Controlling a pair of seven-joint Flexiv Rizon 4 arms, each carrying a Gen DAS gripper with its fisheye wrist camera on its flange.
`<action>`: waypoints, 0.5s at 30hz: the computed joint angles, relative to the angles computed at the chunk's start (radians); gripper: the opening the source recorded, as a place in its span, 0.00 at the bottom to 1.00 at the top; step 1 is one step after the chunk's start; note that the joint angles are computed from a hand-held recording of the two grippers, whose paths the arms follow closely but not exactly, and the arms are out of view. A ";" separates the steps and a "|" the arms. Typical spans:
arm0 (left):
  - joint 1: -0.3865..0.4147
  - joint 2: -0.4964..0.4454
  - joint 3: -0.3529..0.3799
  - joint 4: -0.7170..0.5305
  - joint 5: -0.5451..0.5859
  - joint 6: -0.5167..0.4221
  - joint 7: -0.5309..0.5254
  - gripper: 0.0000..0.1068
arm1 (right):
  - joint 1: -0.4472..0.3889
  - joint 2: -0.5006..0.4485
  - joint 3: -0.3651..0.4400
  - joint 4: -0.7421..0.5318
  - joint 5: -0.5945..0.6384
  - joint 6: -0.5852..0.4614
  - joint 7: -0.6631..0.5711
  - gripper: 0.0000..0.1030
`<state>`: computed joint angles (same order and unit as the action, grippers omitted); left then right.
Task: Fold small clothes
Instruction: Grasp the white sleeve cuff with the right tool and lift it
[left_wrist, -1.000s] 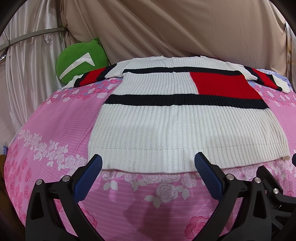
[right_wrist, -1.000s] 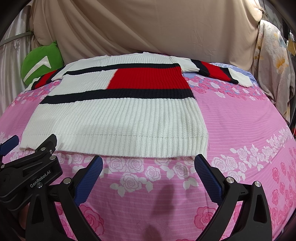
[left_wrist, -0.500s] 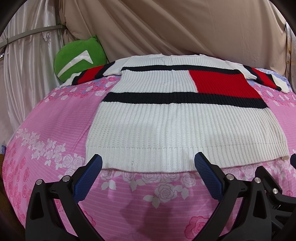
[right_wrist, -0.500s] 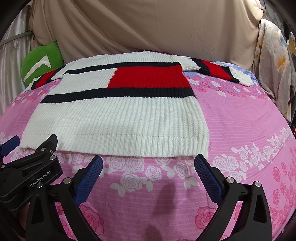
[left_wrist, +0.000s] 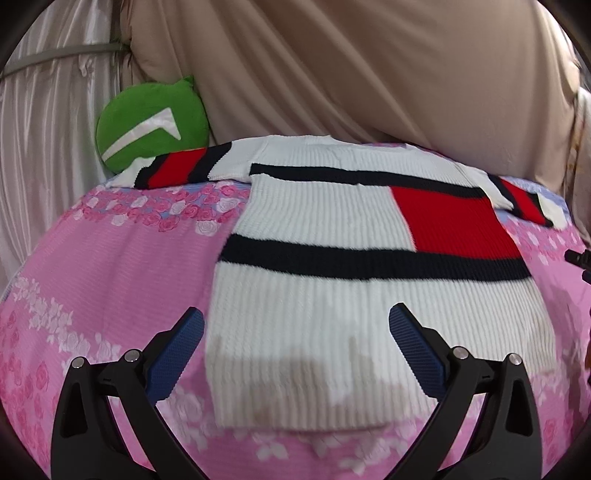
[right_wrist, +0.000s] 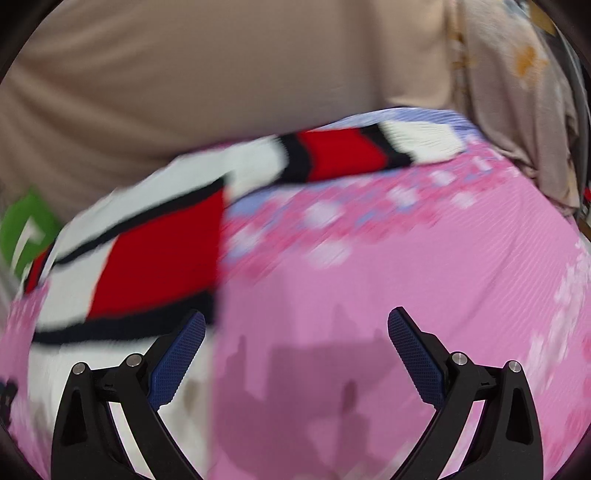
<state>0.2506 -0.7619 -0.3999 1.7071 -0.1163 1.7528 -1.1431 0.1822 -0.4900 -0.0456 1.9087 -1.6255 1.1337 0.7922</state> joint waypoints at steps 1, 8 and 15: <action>-0.008 -0.009 0.012 -0.030 -0.015 -0.026 -0.003 0.92 | -0.034 -0.001 -0.016 -0.007 0.007 0.025 0.007 0.94; -0.021 -0.107 0.016 -0.250 -0.157 -0.237 0.039 0.92 | -0.241 -0.111 -0.107 -0.150 0.080 0.225 0.046 0.86; -0.177 -0.199 0.217 -0.472 -0.186 -0.282 0.038 0.92 | -0.284 -0.243 -0.225 -0.313 0.031 0.392 0.278 0.52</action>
<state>0.0735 -0.9604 -0.1831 1.2349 -0.3023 1.4706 -1.1056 -0.1021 -0.7331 -0.2704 1.5962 -1.5941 1.5261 1.0701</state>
